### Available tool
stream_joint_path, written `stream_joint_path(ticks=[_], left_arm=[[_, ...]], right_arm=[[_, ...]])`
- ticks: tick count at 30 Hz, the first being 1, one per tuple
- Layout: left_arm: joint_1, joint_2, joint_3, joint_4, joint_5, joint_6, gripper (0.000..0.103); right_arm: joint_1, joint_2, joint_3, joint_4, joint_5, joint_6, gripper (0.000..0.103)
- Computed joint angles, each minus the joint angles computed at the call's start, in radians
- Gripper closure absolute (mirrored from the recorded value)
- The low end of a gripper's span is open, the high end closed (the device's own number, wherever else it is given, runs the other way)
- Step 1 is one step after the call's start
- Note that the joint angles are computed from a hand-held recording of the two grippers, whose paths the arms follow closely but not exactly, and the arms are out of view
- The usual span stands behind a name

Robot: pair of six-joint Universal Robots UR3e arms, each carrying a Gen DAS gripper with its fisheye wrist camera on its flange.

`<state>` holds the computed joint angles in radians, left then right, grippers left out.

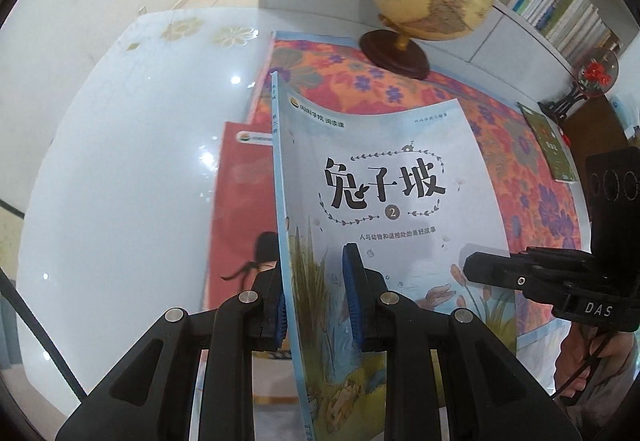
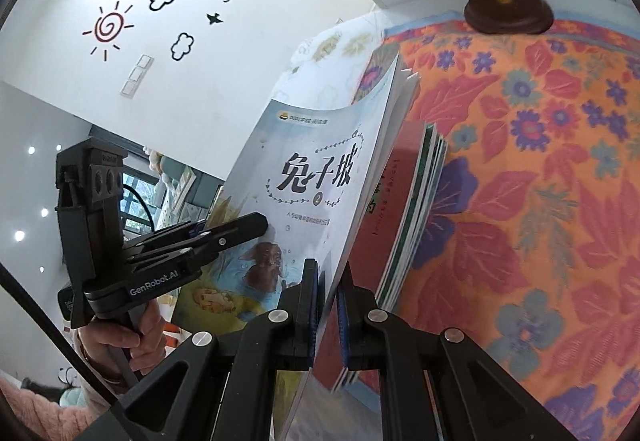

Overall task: Organize books
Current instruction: 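Carry the white book to the stack beside the pink book, then set the white book against the stack and open the right gripper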

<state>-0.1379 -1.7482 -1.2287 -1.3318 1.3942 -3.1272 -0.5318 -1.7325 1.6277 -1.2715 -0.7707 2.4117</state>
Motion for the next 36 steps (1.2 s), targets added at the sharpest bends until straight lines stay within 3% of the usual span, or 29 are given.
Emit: stream_joint_path(ticks=[6, 14, 23, 26, 30, 36], left_arm=[[0.056, -0.019, -0.059, 0.030, -0.031, 0.030, 0.080], [0.085, -0.008, -0.095, 0.038, -0.027, 0.038, 0.075], [0.045, -0.038, -0.063, 0.044, 0.127, 0.024, 0.073], [0.074, -0.023, -0.081, 0.040, 0.083, 0.002, 0.073], [0.078, -0.016, -0.092, 0.044, 0.076, -0.014, 0.072], [0.047, -0.033, -0.059, 0.030, 0.123, -0.049, 0.073]], right_arm=[[0.055, 0.057, 0.081, -0.177, -0.003, 0.122, 0.095], [0.069, 0.053, 0.136, -0.247, -0.020, 0.177, 0.093], [0.083, 0.039, 0.141, -0.269, -0.039, 0.214, 0.086], [0.066, 0.062, 0.111, -0.198, -0.017, 0.194, 0.076], [0.034, 0.034, 0.081, -0.185, -0.070, 0.201, 0.042], [-0.006, 0.065, 0.049, -0.084, -0.079, 0.138, 0.040]])
